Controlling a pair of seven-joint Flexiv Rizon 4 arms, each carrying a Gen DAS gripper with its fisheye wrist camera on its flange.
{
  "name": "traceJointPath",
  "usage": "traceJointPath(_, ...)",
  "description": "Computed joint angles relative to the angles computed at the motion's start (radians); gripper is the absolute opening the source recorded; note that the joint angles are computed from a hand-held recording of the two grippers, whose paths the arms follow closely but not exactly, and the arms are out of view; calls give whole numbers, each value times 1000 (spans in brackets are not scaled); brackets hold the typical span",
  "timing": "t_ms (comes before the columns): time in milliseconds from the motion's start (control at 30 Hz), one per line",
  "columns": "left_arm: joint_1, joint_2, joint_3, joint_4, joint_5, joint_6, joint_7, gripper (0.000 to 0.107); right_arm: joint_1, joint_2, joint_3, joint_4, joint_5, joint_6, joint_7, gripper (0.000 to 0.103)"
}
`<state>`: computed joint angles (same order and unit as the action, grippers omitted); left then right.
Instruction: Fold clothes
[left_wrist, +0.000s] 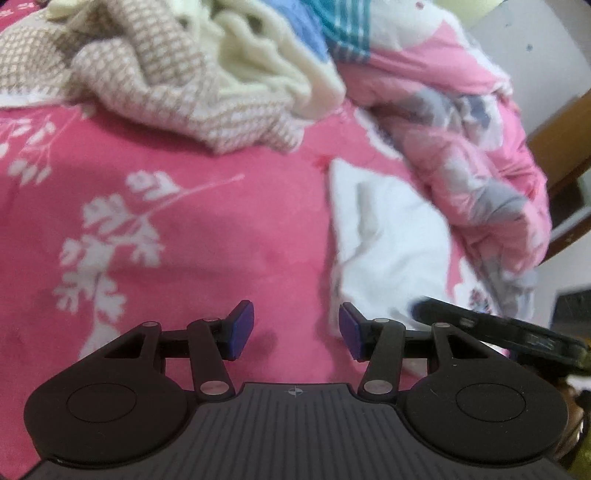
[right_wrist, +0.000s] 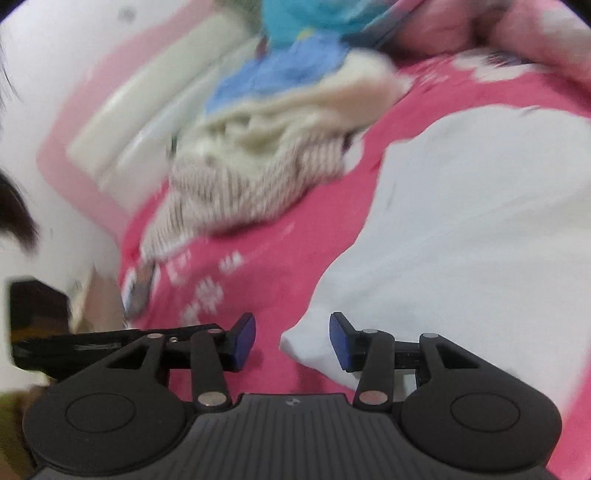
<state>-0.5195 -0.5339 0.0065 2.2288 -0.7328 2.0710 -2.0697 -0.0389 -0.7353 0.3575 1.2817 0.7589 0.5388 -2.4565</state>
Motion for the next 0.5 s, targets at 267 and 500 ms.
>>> traceJointPath(267, 170, -117, -109, -195, 332, 28, 69, 49, 22, 81, -91, 133, -106, 343, 128, 19)
traceJointPath(500, 74, -194, 2, -327, 310, -226, 181, 47, -33, 65, 0, 165, -137, 405, -44, 17)
